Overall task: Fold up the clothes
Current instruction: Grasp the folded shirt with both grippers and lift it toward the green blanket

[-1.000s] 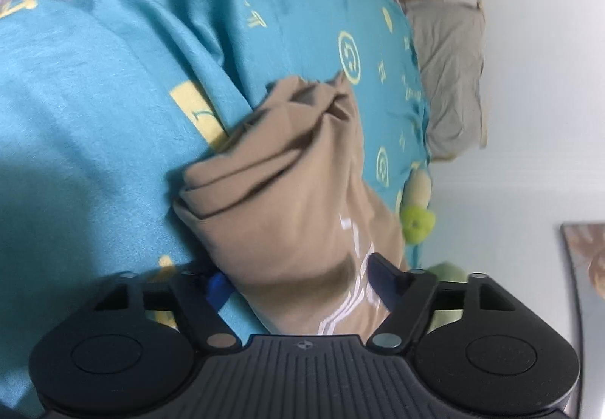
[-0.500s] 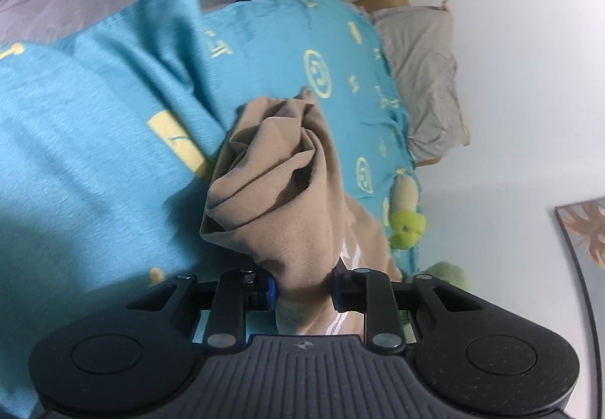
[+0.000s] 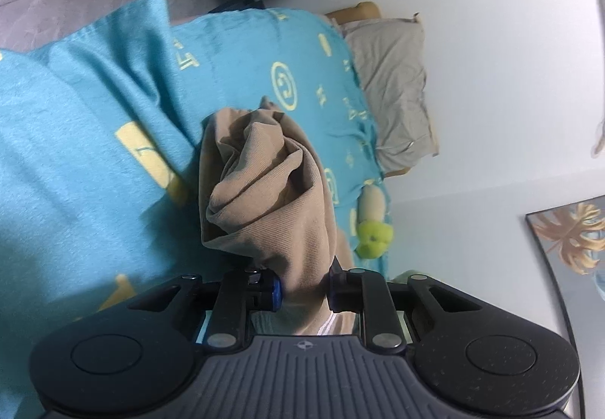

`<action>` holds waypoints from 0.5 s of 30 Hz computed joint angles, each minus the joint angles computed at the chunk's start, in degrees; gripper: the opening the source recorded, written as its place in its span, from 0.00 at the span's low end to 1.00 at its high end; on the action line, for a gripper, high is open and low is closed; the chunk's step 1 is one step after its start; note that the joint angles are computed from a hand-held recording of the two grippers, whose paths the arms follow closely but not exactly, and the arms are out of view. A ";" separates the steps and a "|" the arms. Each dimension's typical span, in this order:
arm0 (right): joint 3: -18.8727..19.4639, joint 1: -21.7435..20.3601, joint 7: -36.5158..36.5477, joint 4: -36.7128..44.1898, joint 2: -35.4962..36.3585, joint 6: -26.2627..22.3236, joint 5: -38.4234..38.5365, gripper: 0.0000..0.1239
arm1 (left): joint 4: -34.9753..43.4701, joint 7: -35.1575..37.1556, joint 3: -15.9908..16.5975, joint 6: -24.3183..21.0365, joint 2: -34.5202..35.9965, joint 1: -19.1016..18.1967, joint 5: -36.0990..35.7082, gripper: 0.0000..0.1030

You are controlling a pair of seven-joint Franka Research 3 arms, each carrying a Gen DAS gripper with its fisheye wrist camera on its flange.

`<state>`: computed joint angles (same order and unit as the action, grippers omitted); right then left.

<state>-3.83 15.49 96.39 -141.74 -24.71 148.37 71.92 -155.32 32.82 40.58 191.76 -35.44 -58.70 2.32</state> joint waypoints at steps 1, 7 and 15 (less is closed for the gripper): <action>1.12 -0.72 1.80 -0.77 -0.59 2.58 -1.18 0.82 | -0.20 -0.20 -0.42 0.04 -0.12 0.45 -0.11 0.21; 2.69 -1.11 9.33 -3.24 -2.01 11.70 -7.90 0.40 | -1.51 -1.49 -0.24 -2.80 -2.18 0.87 -2.65 0.23; 1.82 2.28 10.67 -4.17 -3.23 16.15 -13.57 0.26 | -0.66 0.80 5.48 -5.94 -2.96 -4.03 -10.56 0.58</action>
